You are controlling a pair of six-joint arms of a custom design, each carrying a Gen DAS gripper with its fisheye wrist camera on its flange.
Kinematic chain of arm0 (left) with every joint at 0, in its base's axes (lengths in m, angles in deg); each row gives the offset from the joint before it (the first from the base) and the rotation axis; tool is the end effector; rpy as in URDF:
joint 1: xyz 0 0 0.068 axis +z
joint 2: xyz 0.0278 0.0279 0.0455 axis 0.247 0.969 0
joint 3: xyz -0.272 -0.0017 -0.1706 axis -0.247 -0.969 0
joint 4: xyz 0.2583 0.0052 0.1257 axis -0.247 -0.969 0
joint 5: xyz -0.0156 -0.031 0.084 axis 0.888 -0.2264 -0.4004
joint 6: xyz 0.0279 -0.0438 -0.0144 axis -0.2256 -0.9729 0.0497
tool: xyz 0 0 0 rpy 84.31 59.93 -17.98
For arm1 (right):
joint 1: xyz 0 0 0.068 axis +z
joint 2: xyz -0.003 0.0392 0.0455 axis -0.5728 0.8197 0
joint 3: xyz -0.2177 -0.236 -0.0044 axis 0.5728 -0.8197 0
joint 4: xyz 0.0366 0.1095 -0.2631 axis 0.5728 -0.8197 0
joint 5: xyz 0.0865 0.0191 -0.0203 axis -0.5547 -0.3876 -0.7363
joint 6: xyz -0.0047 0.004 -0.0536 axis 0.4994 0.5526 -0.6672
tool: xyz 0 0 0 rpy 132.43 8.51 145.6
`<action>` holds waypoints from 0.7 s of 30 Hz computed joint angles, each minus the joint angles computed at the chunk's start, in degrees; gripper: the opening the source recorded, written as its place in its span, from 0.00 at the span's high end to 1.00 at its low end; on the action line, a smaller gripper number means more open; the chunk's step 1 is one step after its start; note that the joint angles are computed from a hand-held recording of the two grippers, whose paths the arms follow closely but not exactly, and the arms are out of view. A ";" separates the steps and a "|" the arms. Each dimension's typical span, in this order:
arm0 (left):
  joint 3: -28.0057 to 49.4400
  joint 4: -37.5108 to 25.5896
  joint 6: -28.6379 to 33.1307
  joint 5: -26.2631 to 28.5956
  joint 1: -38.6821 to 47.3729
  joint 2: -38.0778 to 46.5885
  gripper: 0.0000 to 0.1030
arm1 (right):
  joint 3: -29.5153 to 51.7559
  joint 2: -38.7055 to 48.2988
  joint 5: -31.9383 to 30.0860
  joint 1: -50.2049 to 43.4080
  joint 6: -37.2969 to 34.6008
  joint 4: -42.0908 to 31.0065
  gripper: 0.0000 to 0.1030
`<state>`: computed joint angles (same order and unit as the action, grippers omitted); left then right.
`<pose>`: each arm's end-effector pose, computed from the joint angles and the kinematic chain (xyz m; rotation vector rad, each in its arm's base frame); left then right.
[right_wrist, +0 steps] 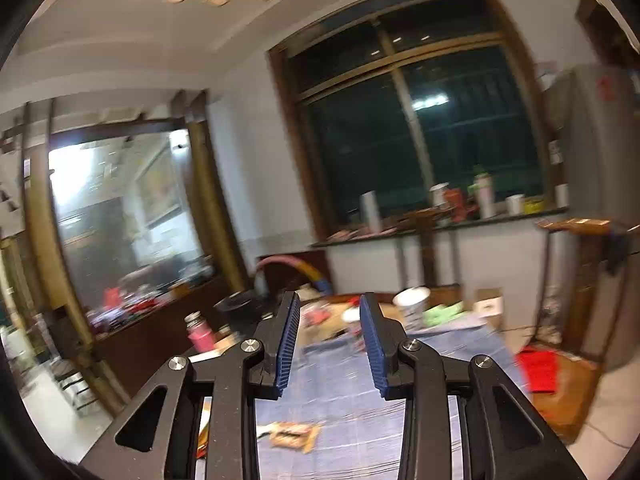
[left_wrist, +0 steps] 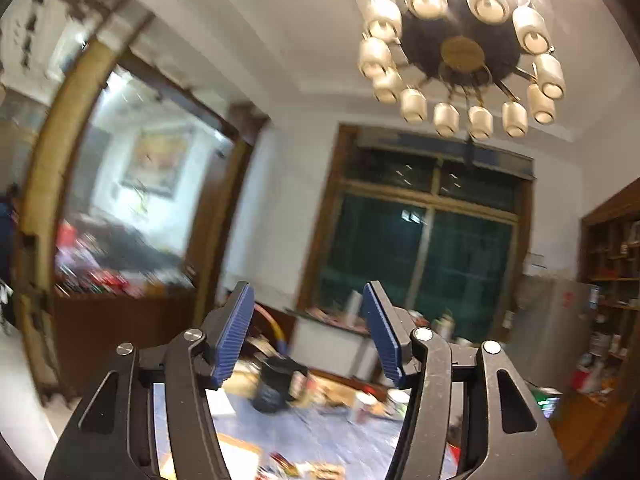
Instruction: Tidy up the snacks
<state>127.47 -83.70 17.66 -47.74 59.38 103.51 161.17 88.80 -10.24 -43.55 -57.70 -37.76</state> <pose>0.1522 0.1209 0.6370 -0.2610 1.4589 -0.1245 0.3917 -0.0470 0.4207 0.0511 1.7127 0.3413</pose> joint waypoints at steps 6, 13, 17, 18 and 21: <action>1.47 1.38 -0.91 6.28 15.92 0.78 0.21 | 15.71 1.63 3.71 -9.04 4.12 -12.50 0.67; -16.57 5.84 10.34 7.57 11.27 -3.77 0.19 | 25.91 4.96 12.58 -7.44 -1.34 -23.37 0.59; -27.36 4.75 17.85 5.57 0.01 -2.96 0.19 | 20.34 6.87 14.94 -1.38 -5.14 -21.23 0.58; -30.43 5.66 19.20 5.09 -2.48 -2.60 0.19 | 18.36 7.85 15.17 0.39 -6.66 -19.99 0.58; -41.19 11.42 21.63 1.54 -10.65 -0.80 0.19 | 12.89 11.99 14.15 5.25 -8.04 -15.93 0.56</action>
<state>86.29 -72.28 39.29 -46.20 48.73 102.70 174.07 100.80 3.91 -38.30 -65.74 -53.69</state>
